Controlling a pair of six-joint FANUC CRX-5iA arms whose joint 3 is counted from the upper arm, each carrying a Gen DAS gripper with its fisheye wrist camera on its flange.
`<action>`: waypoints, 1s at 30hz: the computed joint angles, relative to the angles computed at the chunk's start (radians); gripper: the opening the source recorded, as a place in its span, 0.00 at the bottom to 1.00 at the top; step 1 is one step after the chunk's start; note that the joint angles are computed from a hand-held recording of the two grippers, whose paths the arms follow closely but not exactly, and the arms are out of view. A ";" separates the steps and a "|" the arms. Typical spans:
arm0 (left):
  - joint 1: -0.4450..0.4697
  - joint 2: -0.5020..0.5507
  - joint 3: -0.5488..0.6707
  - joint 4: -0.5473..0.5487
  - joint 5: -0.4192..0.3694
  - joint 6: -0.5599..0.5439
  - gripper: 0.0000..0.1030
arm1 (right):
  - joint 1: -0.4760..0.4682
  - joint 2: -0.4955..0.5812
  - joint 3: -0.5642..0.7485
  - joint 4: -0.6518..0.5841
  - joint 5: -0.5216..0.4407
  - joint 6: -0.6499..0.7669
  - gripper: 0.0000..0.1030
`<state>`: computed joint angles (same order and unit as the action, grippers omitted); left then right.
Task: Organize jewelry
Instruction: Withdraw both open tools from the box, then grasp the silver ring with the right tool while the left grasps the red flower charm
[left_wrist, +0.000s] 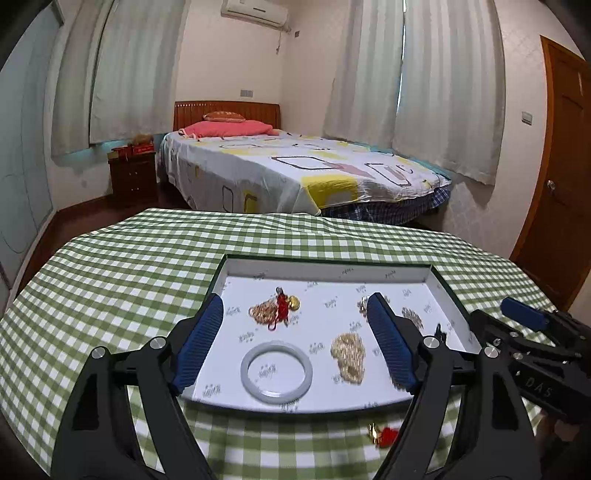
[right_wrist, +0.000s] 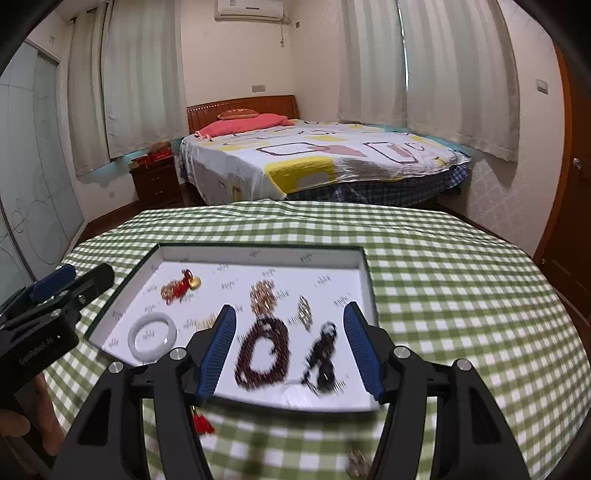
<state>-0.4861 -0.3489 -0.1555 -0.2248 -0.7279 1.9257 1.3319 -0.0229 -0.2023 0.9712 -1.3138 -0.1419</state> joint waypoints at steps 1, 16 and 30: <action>-0.004 -0.010 -0.009 -0.005 -0.006 0.004 0.76 | 0.013 -0.006 -0.010 0.000 -0.012 -0.014 0.58; -0.024 -0.113 -0.130 -0.011 -0.065 0.052 0.77 | 0.144 -0.057 -0.137 -0.079 -0.103 -0.184 0.58; -0.056 -0.093 -0.137 -0.016 -0.089 0.057 0.78 | 0.127 -0.080 -0.161 -0.157 -0.084 -0.208 0.51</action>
<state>-0.5424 -0.4417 -0.2927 -0.2411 -0.8165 1.9827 1.4592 -0.1033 -0.3632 0.8139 -1.3981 -0.3496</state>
